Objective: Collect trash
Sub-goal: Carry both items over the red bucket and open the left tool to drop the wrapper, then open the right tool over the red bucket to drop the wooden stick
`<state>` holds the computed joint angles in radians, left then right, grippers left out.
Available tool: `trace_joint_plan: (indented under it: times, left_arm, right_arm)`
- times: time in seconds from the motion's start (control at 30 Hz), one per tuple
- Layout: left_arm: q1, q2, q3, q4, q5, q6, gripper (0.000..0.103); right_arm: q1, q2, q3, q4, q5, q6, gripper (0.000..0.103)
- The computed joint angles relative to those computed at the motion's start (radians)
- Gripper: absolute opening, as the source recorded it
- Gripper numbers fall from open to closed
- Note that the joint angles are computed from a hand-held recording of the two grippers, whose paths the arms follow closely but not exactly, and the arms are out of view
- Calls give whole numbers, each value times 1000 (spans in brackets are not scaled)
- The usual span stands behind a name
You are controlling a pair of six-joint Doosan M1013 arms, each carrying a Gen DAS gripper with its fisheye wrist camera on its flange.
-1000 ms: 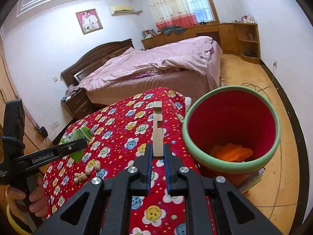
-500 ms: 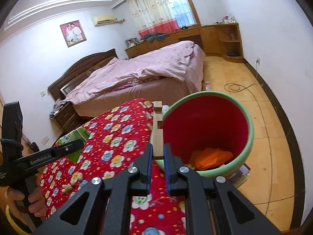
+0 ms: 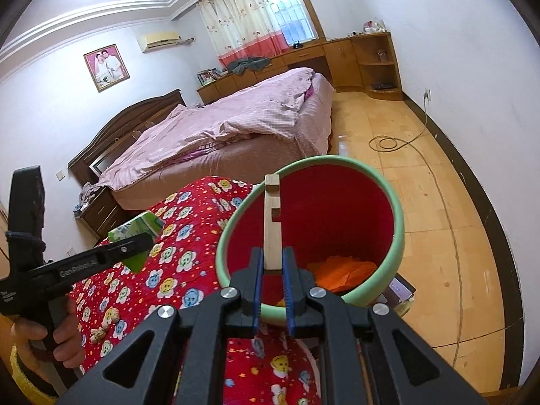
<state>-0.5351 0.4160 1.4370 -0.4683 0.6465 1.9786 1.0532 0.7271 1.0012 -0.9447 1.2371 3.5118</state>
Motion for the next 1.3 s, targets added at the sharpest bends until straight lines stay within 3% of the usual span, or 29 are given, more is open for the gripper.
trace_joint_plan:
  times: [0.5, 0.8, 1.3]
  left_arm:
    - [-50, 73, -58, 10, 48, 52, 32]
    - [-50, 93, -71, -31, 75, 80, 48]
    - [-40, 87, -66, -63, 77, 85, 50]
  right_arm:
    - [-26, -32, 92, 37, -41, 68, 13]
    - [-40, -28, 98, 61, -58, 71, 13]
    - [-50, -28, 102, 78, -81, 65, 14]
